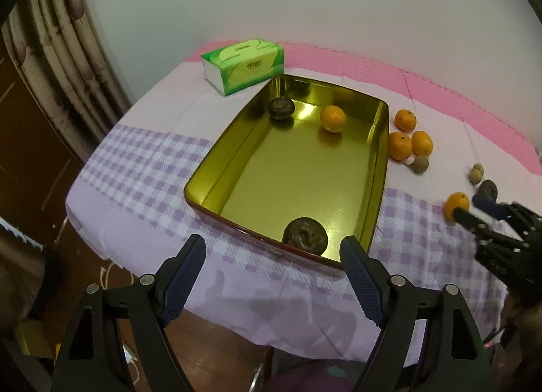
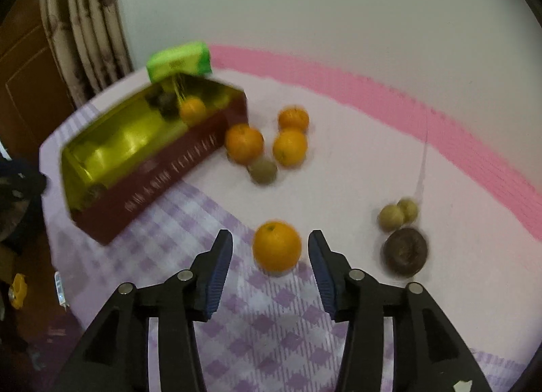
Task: Organize fruits
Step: 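Carry the orange over the tin and release it with the right gripper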
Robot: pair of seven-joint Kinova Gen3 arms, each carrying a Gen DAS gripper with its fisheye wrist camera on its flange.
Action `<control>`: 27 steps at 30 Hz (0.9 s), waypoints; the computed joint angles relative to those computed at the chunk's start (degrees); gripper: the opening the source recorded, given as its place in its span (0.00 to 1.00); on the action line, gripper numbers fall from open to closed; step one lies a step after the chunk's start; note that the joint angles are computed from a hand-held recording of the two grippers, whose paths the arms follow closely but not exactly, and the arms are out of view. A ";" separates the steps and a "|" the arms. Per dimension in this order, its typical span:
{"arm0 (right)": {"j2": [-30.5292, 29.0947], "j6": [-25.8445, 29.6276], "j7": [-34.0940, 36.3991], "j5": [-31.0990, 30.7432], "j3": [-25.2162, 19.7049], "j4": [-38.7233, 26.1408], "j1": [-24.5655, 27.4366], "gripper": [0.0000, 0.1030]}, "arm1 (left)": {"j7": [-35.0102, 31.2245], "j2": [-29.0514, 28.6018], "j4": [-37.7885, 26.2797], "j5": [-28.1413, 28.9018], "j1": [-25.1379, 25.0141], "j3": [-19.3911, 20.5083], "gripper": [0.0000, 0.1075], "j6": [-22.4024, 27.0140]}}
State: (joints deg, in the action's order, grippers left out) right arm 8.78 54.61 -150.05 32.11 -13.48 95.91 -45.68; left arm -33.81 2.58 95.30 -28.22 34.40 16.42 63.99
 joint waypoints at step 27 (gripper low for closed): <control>13.80 -2.82 23.44 -12.70 2.12 -25.47 0.32 0.31 | 6.10 1.14 -0.72 -4.30 -0.09 -0.73 0.77 5.38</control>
